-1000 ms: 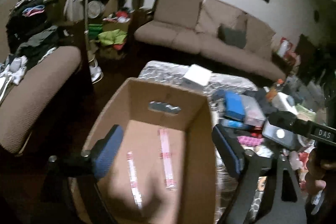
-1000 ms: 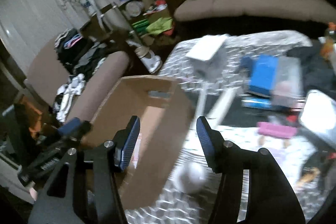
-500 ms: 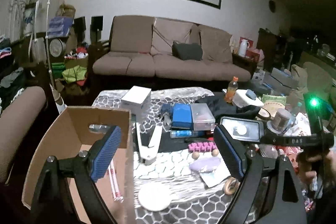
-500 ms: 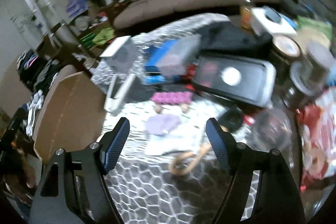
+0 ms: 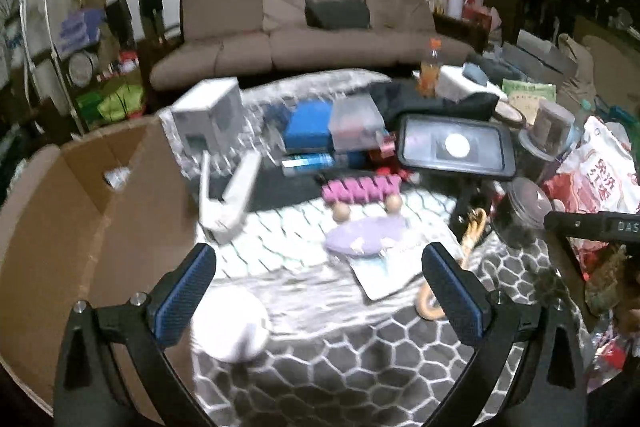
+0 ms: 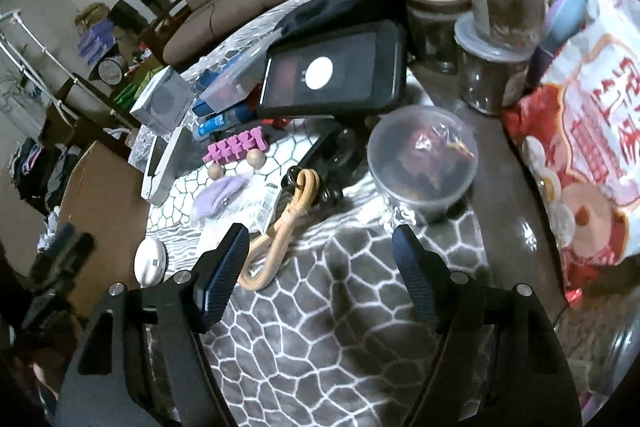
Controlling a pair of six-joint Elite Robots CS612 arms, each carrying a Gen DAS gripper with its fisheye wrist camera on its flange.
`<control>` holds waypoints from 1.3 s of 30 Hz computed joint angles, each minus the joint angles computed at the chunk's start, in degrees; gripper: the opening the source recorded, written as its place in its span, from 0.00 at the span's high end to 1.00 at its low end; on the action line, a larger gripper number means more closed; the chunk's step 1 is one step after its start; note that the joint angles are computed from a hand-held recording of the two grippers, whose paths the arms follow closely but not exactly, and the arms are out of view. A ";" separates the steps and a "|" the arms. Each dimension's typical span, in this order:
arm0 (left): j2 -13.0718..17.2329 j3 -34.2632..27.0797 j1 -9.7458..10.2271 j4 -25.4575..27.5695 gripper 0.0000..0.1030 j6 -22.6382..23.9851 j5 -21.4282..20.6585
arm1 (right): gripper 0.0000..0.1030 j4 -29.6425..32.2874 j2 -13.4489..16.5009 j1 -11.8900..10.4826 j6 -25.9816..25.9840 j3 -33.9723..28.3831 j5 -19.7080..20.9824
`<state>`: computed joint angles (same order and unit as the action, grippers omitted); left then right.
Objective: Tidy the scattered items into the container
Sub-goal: 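Move both tools back over the table toward the remaining items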
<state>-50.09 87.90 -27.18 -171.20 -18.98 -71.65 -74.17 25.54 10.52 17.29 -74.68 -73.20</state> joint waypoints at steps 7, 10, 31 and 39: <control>0.43 -0.42 -0.55 3.68 0.00 -4.78 2.38 | 0.36 0.25 0.24 0.25 -0.63 0.38 1.06; 0.64 -0.58 -0.91 5.32 0.00 -6.59 4.08 | 0.38 0.65 0.22 0.40 -0.80 0.85 2.00; -0.59 0.50 -1.38 4.48 0.00 -4.33 7.16 | 0.62 -1.87 -0.67 2.21 -1.93 7.96 -1.77; -0.63 0.38 -1.31 5.42 0.00 -3.99 6.51 | 0.60 -3.55 -2.05 2.81 0.44 12.51 -3.14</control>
<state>-50.72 88.28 -28.49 -165.79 -22.97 -65.14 -77.72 23.49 13.32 17.72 -62.17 -76.34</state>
